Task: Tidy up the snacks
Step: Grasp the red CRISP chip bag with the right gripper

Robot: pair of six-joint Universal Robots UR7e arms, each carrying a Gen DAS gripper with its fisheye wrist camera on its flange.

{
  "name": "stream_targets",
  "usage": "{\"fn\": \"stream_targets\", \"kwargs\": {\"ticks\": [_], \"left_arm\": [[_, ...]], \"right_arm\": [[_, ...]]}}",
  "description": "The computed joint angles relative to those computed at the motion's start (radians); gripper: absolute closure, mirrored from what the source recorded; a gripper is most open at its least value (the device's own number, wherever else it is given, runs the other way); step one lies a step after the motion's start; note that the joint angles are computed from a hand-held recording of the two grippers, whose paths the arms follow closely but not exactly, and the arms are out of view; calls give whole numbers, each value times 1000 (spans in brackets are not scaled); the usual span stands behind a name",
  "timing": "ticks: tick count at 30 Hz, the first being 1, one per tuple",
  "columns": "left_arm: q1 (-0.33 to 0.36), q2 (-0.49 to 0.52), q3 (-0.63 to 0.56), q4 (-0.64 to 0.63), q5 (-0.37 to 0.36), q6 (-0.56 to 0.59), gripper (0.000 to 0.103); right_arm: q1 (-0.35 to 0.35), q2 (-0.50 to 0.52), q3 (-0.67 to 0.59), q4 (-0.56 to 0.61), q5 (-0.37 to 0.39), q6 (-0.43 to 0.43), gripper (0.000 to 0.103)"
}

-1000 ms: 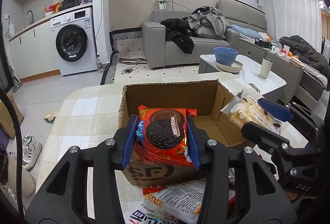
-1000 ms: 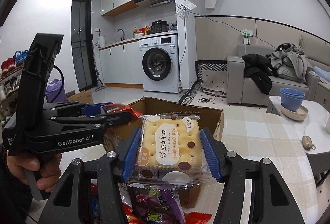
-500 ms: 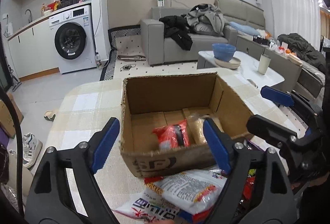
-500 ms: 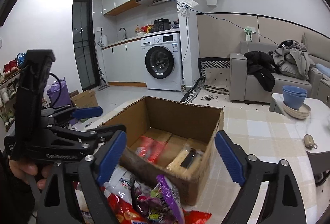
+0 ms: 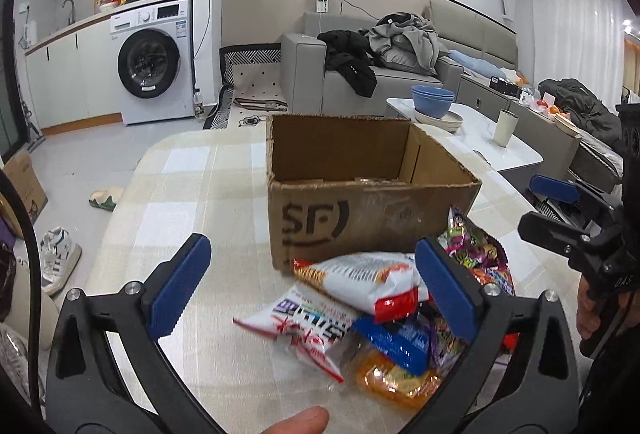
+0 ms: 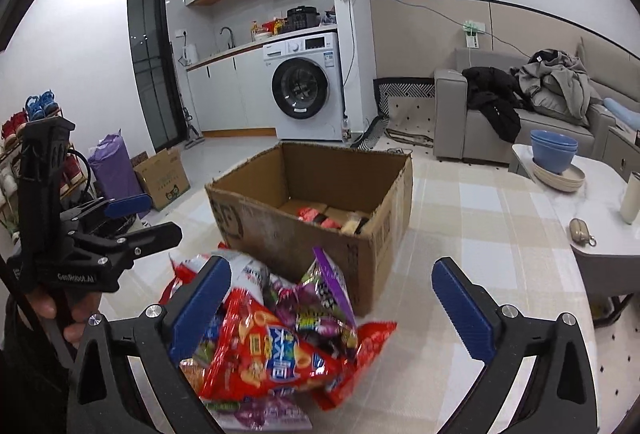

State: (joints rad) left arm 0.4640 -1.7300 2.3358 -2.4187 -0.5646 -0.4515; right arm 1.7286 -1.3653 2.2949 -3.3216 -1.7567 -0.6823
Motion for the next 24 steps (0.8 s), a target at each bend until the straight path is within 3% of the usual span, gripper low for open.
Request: {"fn": "stream_targets", "kwargs": {"ticks": [7, 18, 24], "left_arm": [[-26, -87, 19, 180, 6, -127, 1], [-13, -88, 0, 248, -3, -148, 1], [0, -67, -9, 243, -19, -135, 1]], "right_arm": [[-4, -48, 48, 51, -27, 18, 1], [-30, -77, 40, 229, -40, 98, 1], [-22, -60, 36, 271, -32, 121, 1]]}}
